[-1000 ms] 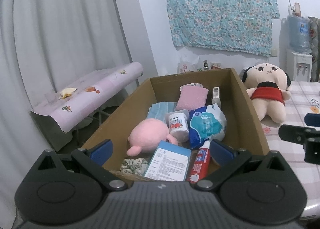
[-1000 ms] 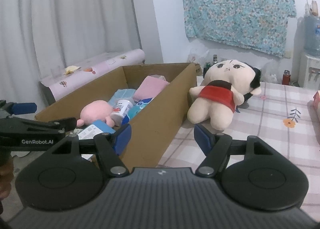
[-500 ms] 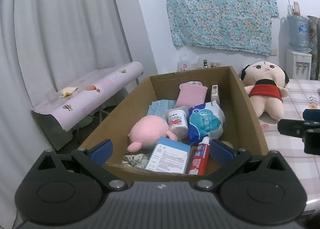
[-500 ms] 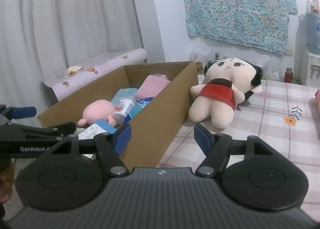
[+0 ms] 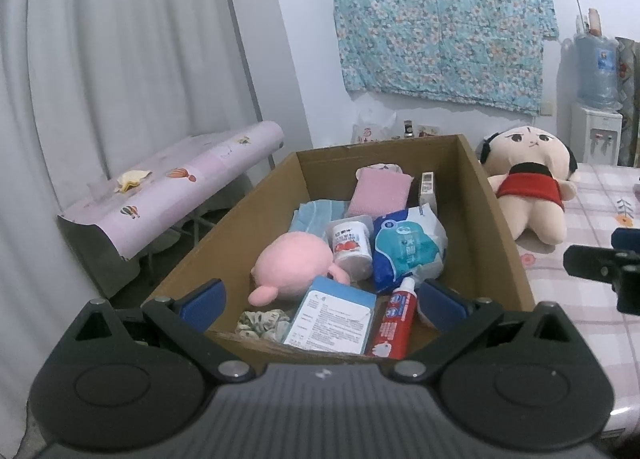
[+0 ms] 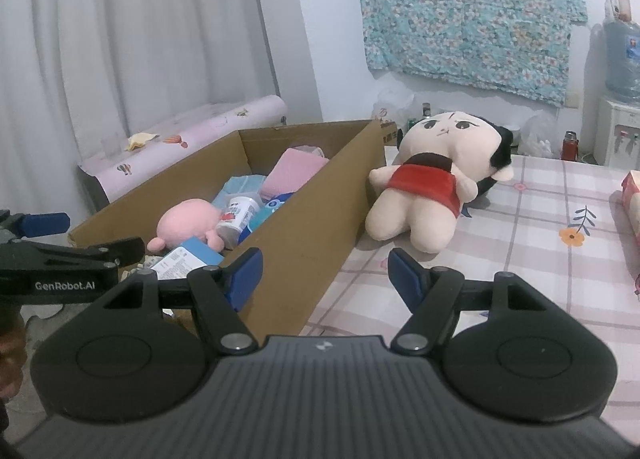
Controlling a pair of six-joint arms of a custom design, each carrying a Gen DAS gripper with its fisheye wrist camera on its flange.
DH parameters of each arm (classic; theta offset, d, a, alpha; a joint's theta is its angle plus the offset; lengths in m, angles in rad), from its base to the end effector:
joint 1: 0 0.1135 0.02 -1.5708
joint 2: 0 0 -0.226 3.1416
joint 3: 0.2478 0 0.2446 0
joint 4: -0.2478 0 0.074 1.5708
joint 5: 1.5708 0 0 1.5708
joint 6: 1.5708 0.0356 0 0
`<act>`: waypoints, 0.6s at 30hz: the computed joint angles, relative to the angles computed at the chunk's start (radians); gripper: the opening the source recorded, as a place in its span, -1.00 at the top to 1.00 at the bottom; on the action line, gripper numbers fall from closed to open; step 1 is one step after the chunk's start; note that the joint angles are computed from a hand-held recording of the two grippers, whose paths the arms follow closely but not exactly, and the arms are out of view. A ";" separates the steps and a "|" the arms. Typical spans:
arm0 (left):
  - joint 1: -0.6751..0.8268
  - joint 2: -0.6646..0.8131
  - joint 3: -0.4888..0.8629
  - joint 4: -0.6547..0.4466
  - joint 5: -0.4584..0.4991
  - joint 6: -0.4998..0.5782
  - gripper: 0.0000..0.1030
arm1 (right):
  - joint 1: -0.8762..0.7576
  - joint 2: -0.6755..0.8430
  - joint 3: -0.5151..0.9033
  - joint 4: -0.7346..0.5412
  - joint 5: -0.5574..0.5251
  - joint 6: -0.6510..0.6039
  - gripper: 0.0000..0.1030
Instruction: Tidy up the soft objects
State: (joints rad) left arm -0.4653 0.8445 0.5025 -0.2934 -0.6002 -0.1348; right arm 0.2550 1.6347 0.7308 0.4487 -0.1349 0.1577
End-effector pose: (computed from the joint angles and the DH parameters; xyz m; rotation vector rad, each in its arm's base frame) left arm 0.1847 -0.0703 0.1981 0.0214 2.0968 0.3032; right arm 0.3146 0.0870 0.1418 -0.1853 2.0359 0.3961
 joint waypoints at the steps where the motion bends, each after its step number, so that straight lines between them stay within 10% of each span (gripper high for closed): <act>1: 0.000 0.001 0.000 0.003 -0.003 0.001 -1.00 | 0.000 0.000 0.001 -0.001 0.002 0.002 -0.34; 18: -0.061 0.018 0.014 -0.056 -0.039 -0.128 -1.00 | -0.006 -0.004 -0.007 0.016 -0.005 -0.009 -0.34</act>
